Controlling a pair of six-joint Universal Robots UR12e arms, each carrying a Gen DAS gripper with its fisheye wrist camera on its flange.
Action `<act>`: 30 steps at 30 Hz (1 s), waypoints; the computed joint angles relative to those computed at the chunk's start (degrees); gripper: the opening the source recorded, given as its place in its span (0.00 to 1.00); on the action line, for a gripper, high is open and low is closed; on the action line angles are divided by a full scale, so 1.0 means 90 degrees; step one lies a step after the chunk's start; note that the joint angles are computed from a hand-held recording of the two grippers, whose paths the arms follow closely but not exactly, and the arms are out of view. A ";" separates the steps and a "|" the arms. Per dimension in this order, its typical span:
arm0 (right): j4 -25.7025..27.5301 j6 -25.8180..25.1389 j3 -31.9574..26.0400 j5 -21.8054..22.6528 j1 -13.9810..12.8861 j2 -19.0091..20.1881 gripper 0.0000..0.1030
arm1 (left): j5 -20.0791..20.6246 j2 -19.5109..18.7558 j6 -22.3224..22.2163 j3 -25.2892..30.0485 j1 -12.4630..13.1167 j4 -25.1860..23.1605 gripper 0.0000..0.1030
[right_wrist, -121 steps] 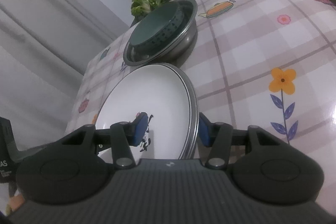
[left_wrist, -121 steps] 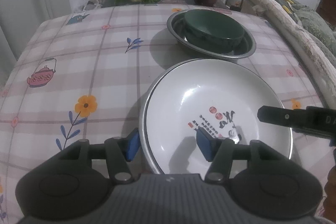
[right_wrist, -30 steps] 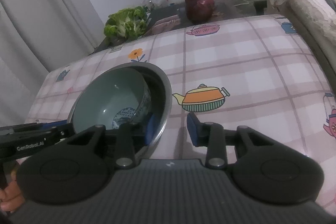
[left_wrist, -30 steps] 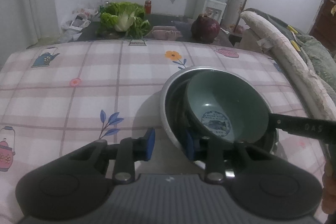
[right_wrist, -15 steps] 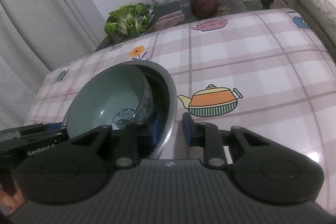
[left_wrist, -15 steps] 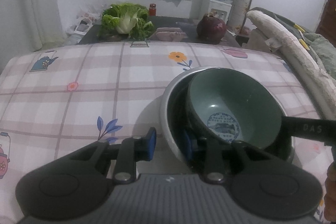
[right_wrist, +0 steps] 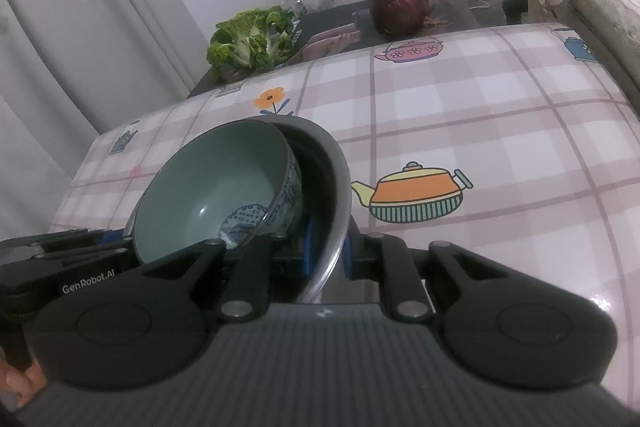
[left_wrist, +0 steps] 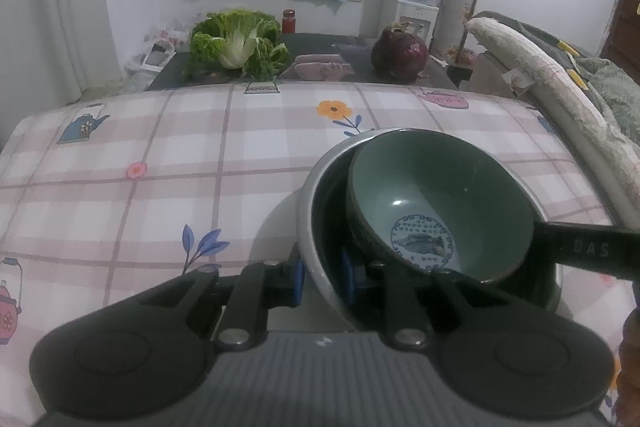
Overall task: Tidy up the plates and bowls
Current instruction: 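Lift the steel bowl with the green bowl using both tools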
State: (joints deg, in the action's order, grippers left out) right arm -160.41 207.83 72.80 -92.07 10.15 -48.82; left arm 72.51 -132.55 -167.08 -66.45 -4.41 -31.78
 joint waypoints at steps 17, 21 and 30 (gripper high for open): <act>-0.0085 -0.0026 0.0095 -0.0108 0.0035 -0.0089 0.13 | -0.0076 0.0080 -0.0042 -0.0101 0.0022 0.0035 0.19; -0.0137 -0.0016 0.0113 -0.0113 0.0043 -0.0104 0.13 | -0.0097 0.0116 -0.0078 -0.0138 0.0029 0.0089 0.19; -0.0183 0.0018 0.0137 -0.0139 0.0058 -0.0155 0.13 | -0.0134 0.0192 -0.0155 -0.0193 0.0032 0.0150 0.18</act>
State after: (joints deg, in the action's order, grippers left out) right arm -162.06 207.99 74.03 -93.32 10.67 -50.22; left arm 71.31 -130.83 -168.48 -68.18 -4.13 -30.44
